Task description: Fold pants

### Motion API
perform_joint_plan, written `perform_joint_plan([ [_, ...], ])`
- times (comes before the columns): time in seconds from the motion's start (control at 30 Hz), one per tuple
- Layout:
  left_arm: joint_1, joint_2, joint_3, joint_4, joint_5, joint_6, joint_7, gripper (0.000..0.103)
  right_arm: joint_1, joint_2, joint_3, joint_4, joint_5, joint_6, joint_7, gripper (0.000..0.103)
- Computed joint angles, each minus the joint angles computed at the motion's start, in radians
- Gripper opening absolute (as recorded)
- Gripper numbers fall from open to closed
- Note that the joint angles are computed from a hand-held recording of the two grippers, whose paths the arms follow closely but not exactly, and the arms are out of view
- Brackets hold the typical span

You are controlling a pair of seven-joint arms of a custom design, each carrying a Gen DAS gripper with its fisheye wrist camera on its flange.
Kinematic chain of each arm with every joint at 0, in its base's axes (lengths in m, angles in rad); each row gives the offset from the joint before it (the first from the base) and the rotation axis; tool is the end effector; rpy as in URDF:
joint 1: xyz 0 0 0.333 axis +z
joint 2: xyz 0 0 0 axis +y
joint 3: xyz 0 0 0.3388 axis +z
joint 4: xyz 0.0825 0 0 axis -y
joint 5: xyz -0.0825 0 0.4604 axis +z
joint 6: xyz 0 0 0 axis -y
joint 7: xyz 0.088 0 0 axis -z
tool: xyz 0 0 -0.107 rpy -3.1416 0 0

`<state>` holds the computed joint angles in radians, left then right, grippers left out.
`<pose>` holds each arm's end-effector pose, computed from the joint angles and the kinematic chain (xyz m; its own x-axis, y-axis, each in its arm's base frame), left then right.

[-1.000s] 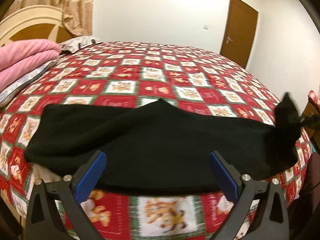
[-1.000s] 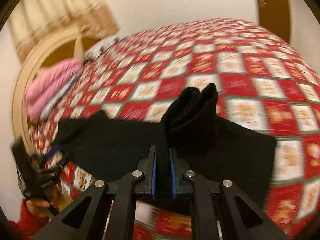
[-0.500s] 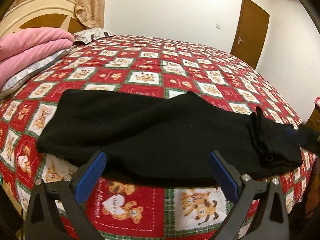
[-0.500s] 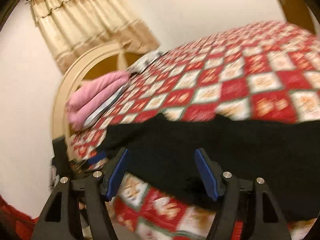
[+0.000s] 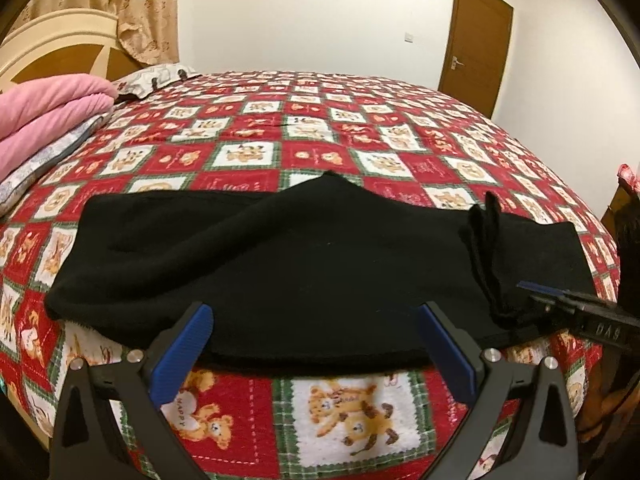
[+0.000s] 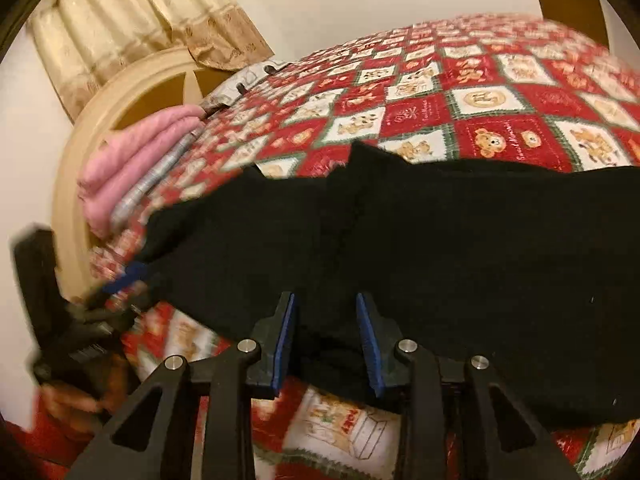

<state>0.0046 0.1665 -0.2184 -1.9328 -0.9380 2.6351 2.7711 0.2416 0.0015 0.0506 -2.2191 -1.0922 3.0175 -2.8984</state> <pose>0.6909 -0.1233 0.4385 -0.6576 -0.7475 0.0932 -0.5521 0.3940 -0.7348 0.5684 0.2396 0.4151 -0.2581 -0.8545 -0.4507 -0.6025 0.5071 -0.6163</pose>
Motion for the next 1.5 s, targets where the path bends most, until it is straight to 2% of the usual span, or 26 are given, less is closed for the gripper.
perform_joint_plan([
  [0.03, -0.001, -0.003, -0.003, -0.002, -0.003, -0.001, 0.011, 0.103, -0.009, -0.013, -0.009, 0.002, -0.083, 0.012, 0.087, 0.034],
  [0.07, -0.003, -0.008, -0.008, -0.005, -0.012, 0.003, 0.031, 0.103, -0.016, -0.038, -0.008, -0.005, -0.120, -0.022, 0.112, 0.034],
  [0.13, -0.009, -0.015, -0.015, -0.015, -0.039, 0.015, 0.067, 0.103, -0.032, -0.051, -0.001, 0.006, -0.118, -0.084, 0.093, 0.034],
  [0.2, -0.019, -0.016, -0.013, -0.019, -0.036, 0.017, 0.063, 0.103, -0.050, -0.024, -0.004, 0.037, -0.116, -0.073, 0.094, 0.034],
  [0.27, -0.029, -0.009, -0.008, -0.016, 0.001, -0.001, 0.026, 0.103, -0.052, 0.041, -0.013, 0.093, -0.037, -0.064, -0.003, 0.034],
  [0.33, -0.031, -0.007, -0.007, -0.018, 0.019, -0.004, 0.016, 0.103, -0.047, 0.099, -0.012, 0.127, 0.120, -0.066, -0.167, 0.034],
  [0.37, -0.032, -0.007, -0.006, -0.020, 0.026, 0.005, 0.021, 0.103, -0.042, 0.138, -0.013, 0.153, 0.139, -0.070, -0.186, 0.035],
  [0.43, -0.030, -0.008, -0.005, -0.026, 0.026, 0.040, 0.031, 0.103, 0.028, 0.147, -0.074, 0.178, 0.022, -0.118, -0.083, 0.036],
  [0.6, 0.000, 0.031, 0.015, 0.006, 0.054, 0.072, -0.063, 0.103, 0.057, 0.141, -0.108, 0.174, -0.021, -0.095, -0.028, 0.040],
  [0.67, 0.022, 0.051, 0.020, 0.022, 0.054, 0.100, -0.122, 0.103, 0.071, 0.102, -0.123, 0.153, -0.157, -0.068, 0.136, 0.040],
  [0.7, 0.037, 0.056, 0.017, 0.025, 0.038, 0.121, -0.135, 0.103, 0.076, 0.079, -0.127, 0.149, -0.309, -0.050, 0.291, 0.040],
  [0.73, 0.052, 0.064, 0.016, 0.034, 0.024, 0.137, -0.154, 0.103, 0.074, 0.057, -0.114, 0.141, -0.395, -0.057, 0.377, 0.044],
  [0.77, 0.068, 0.077, 0.019, 0.051, 0.011, 0.146, -0.190, 0.103, 0.076, 0.029, -0.093, 0.126, -0.443, -0.088, 0.422, 0.053],
  [0.8, 0.079, 0.085, 0.019, 0.059, 0.013, 0.151, -0.222, 0.103, 0.075, 0.010, -0.072, 0.115, -0.473, -0.114, 0.457, 0.058],
  [0.83, 0.088, 0.103, 0.029, 0.081, 0.024, 0.148, -0.294, 0.103, 0.072, -0.002, -0.051, 0.108, -0.525, -0.124, 0.524, 0.062],
  [0.9, 0.114, 0.137, 0.030, 0.122, 0.034, 0.115, -0.405, 0.103, 0.062, 0.001, -0.017, 0.114, -0.562, -0.111, 0.585, 0.062],
  [1.0, 0.146, 0.189, 0.020, 0.185, 0.051, 0.045, -0.534, 0.103, 0.060, 0.038, 0.011, 0.146, -0.523, -0.075, 0.534, 0.062],
  [1.07, 0.178, 0.230, -0.004, 0.233, 0.021, -0.023, -0.589, 0.103, 0.067, 0.075, 0.020, 0.176, -0.444, -0.049, 0.419, 0.062],
  [1.17, 0.183, 0.245, -0.031, 0.243, -0.006, 0.027, -0.609, 0.103, 0.089, 0.116, 0.016, 0.209, -0.374, -0.022, 0.322, 0.062],
  [1.3, 0.201, 0.274, -0.062, 0.285, -0.042, 0.019, -0.612, 0.088, 0.122, 0.136, -0.004, 0.224, -0.307, -0.017, 0.249, 0.062],
  [1.43, 0.213, 0.280, -0.077, 0.282, -0.065, 0.043, -0.599, 0.078, 0.142, 0.135, -0.023, 0.218, -0.315, -0.013, 0.283, 0.062],
  [1.47, 0.210, 0.276, -0.073, 0.274, -0.060, 0.059, -0.604, 0.068, 0.143, 0.130, -0.025, 0.209, -0.300, -0.021, 0.283, 0.062],
  [1.5, 0.209, 0.273, -0.069, 0.270, -0.054, 0.066, -0.614, 0.048, 0.143, 0.127, -0.026, 0.202, -0.290, -0.025, 0.285, 0.062],
])
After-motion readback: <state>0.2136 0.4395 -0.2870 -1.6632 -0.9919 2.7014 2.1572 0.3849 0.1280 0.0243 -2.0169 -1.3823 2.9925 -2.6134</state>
